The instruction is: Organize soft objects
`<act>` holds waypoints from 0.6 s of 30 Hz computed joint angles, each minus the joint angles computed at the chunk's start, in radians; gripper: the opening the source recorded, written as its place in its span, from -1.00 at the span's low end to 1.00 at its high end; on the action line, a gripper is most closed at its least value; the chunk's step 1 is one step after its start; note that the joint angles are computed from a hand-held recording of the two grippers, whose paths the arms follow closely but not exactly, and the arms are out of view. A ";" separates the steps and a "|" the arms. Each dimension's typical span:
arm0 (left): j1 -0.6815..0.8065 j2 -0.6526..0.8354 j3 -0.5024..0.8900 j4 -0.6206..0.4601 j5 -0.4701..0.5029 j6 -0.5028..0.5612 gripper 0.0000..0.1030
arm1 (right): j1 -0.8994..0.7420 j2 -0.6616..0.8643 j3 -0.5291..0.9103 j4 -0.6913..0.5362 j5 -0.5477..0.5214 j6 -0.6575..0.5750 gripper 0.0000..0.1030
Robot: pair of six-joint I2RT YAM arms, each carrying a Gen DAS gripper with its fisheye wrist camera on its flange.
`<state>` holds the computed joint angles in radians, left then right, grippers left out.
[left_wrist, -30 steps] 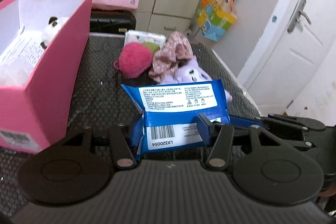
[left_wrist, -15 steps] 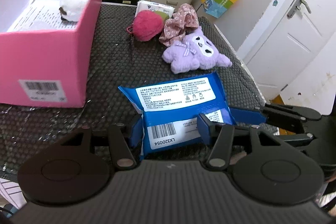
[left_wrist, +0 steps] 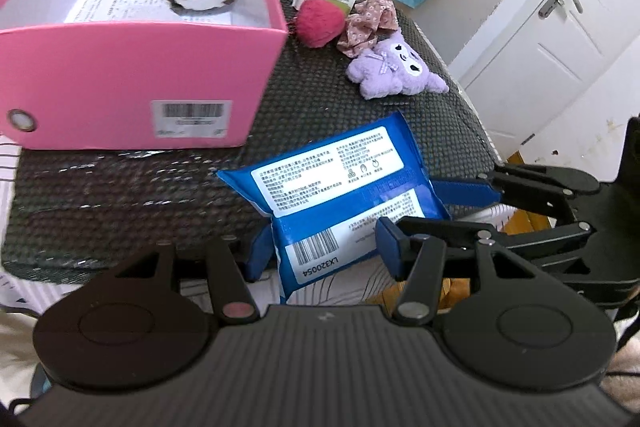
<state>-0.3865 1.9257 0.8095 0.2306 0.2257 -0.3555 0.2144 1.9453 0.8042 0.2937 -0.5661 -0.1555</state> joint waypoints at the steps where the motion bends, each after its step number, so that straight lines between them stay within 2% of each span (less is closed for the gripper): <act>1: 0.011 -0.018 -0.013 -0.008 0.003 0.014 0.03 | 0.016 -0.011 -0.002 -0.005 0.001 -0.002 0.02; 11: 0.147 -0.199 -0.087 -0.175 0.048 0.138 0.03 | 0.135 -0.015 0.112 -0.117 0.004 0.022 0.06; 18: 0.224 -0.333 -0.071 -0.281 0.061 0.235 0.03 | 0.189 -0.067 0.171 -0.149 0.023 0.046 0.08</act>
<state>-0.1623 1.5926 0.7388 -0.0508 0.2869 -0.1203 0.4039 1.8785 0.9757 0.1445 -0.5429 -0.1091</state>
